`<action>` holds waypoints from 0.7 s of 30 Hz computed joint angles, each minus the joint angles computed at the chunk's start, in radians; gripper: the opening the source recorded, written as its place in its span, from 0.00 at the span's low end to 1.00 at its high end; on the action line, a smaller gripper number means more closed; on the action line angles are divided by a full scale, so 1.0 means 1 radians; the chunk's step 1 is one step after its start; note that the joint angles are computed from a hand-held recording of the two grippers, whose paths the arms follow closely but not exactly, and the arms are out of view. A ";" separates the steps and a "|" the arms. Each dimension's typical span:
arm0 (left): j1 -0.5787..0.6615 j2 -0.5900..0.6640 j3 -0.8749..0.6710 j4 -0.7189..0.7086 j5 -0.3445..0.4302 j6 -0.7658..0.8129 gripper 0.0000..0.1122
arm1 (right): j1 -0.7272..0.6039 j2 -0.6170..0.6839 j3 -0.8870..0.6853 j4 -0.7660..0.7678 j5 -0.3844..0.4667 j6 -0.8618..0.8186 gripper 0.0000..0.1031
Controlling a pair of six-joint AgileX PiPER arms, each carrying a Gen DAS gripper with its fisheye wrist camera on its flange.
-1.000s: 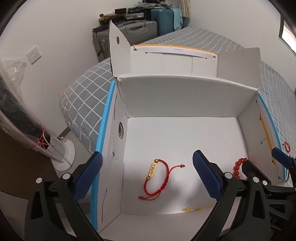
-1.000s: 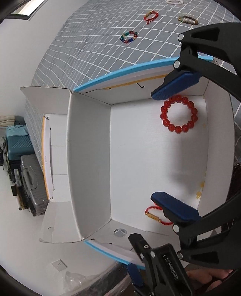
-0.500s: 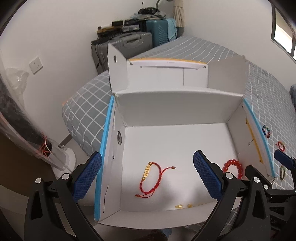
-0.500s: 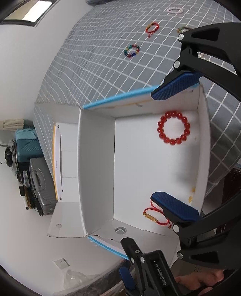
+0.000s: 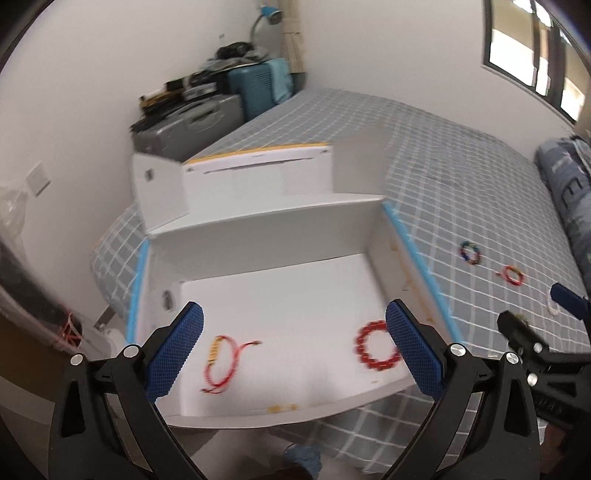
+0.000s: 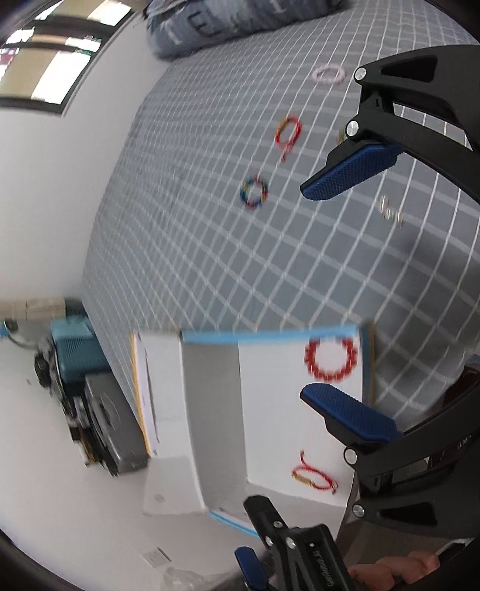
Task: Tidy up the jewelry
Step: 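Move both tools back over the remaining bracelets on the bed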
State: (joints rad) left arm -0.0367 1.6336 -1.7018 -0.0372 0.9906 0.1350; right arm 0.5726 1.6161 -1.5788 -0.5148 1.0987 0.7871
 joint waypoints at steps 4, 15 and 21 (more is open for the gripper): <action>-0.103 0.006 -0.018 0.021 0.013 -0.054 0.87 | -0.095 -0.105 0.108 0.001 -0.010 -0.021 0.93; -0.455 0.158 -0.191 0.129 0.069 -0.205 0.87 | -0.610 -0.273 0.301 0.188 -0.136 -0.330 0.93; -0.578 0.337 -0.379 0.092 0.135 -0.219 0.87 | -0.919 -0.202 0.314 0.385 -0.250 -0.585 0.93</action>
